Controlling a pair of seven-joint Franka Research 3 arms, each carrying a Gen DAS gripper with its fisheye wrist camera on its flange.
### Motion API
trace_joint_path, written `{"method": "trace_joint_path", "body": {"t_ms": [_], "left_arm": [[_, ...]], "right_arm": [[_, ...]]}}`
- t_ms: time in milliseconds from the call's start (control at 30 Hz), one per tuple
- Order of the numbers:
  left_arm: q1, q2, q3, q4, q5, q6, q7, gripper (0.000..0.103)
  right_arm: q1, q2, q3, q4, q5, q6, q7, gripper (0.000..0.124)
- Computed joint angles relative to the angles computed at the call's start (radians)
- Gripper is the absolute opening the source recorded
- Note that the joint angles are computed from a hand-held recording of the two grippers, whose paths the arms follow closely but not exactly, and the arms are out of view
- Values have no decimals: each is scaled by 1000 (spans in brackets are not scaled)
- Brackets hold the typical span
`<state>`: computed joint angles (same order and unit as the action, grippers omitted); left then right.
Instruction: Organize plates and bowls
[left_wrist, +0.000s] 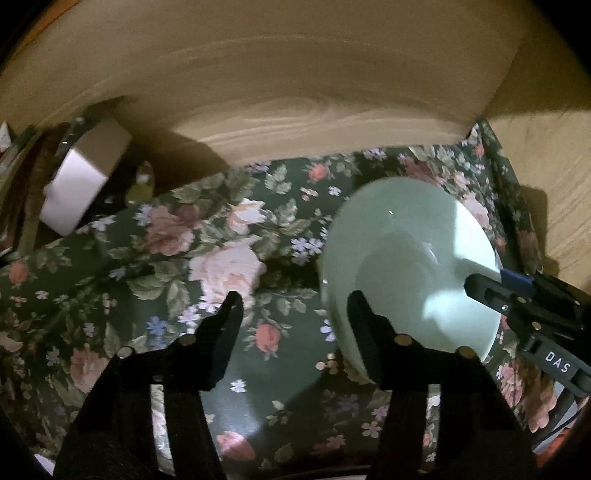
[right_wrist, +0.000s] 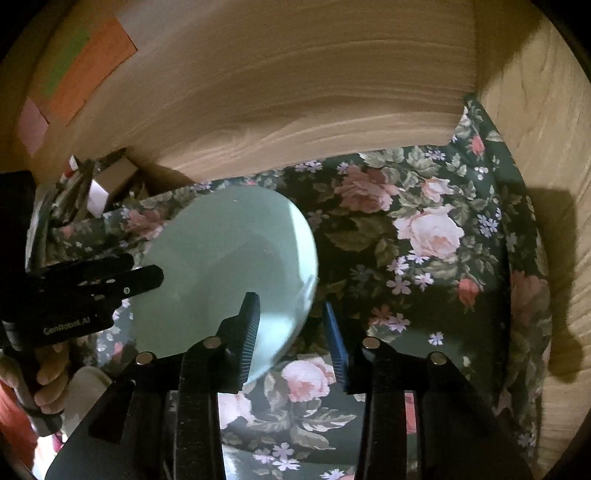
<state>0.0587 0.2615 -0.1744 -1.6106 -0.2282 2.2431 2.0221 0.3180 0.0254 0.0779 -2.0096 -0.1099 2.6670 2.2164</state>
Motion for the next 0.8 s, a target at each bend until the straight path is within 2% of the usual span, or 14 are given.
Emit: {"method": "trace_joint_path", "body": {"t_ms": [67, 133, 267, 367, 500, 633, 800], "left_arm": [[-8, 3, -2, -4, 17, -4, 0, 45], [-14, 7, -2, -4, 27, -5, -7, 43], [-19, 14, -7, -2, 33, -4, -5, 33], [-23, 14, -12, -4, 35, 0, 2, 25], [-30, 19, -12, 2, 45, -25, -2, 24], [-41, 9, -7, -19, 79, 7, -19, 24], [-32, -27, -11, -51, 51, 36, 8, 24]], "right_arm": [[0, 12, 2, 6, 41, 2, -26, 32], [0, 17, 3, 3, 89, 12, -52, 32], [10, 26, -2, 5, 70, 33, -32, 30], [13, 35, -3, 11, 70, 41, -41, 23], [19, 39, -5, 23, 54, 31, -45, 23], [24, 39, -8, 25, 34, 41, -30, 23], [22, 16, -8, 6, 19, 69, -14, 23]]}}
